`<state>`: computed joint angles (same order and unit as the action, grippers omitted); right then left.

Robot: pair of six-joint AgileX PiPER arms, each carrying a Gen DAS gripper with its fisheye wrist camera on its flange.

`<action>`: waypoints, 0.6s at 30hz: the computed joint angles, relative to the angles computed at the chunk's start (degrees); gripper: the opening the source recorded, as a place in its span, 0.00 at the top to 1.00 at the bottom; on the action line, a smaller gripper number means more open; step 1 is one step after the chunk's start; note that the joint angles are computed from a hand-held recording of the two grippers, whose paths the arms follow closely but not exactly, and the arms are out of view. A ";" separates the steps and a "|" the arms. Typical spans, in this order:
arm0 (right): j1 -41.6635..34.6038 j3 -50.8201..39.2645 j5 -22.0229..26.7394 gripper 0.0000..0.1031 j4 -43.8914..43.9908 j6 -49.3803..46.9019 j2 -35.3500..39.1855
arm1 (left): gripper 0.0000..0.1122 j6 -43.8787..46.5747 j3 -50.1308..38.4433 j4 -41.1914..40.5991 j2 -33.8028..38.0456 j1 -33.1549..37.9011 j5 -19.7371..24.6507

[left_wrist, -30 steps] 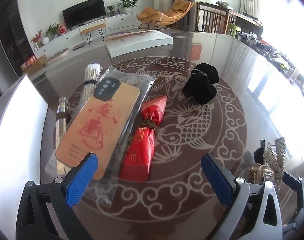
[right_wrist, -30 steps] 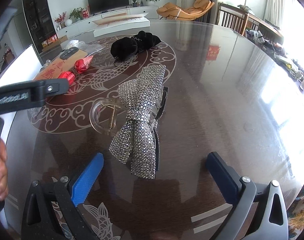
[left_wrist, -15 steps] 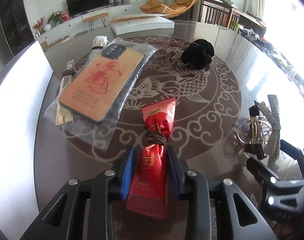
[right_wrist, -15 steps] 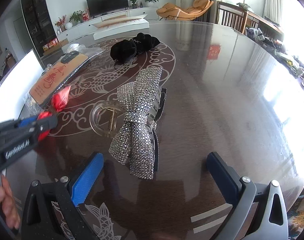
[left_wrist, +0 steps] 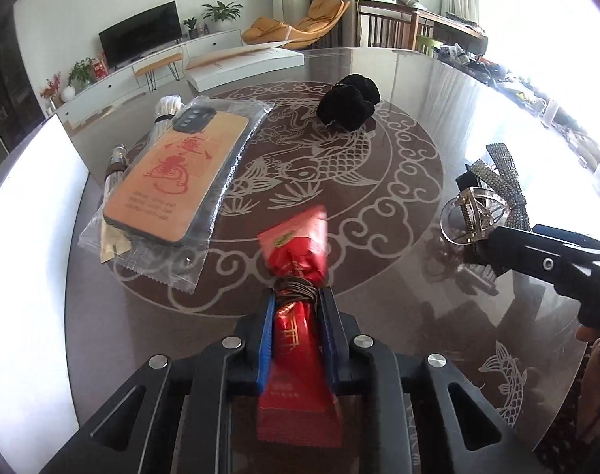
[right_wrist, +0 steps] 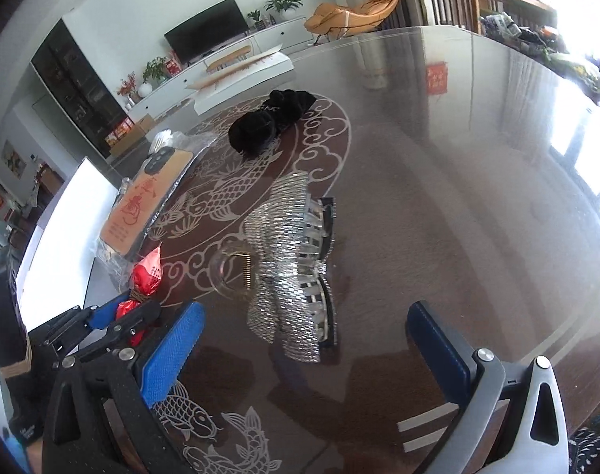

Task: Organize objects
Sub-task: 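Grasp the red candy bag with left gripper while right gripper grasps the rhinestone bow clip, then carry both items over the bin and open both grippers to drop them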

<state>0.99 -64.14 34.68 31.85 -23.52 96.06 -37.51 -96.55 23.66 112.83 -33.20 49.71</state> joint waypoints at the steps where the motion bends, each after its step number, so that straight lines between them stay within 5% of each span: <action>1: 1.42 -1.28 0.29 0.00 -1.19 0.91 0.90 | 0.83 -0.91 1.20 -0.66 -0.70 0.08 -1.27; 4: 5.98 -4.86 -1.84 0.05 -9.33 7.17 4.11 | 0.83 -2.04 6.09 -6.08 -4.16 1.89 -6.45; 5: 6.75 -5.13 -3.25 0.33 -11.49 8.64 4.66 | 0.83 -2.16 8.03 -7.45 -5.81 2.40 -8.19; 7: 7.26 -5.86 -3.49 0.50 -15.58 11.65 5.17 | 0.83 -3.01 11.02 -7.63 -9.10 2.44 -9.81; 12: 5.55 -3.51 -2.45 0.50 -10.09 4.72 0.55 | 0.83 -3.15 16.64 -9.65 -18.85 3.44 -12.35; 18: 12.77 -9.04 7.76 0.50 -5.42 1.66 -6.62 | 0.83 -5.60 21.54 -7.70 -34.96 7.71 -9.18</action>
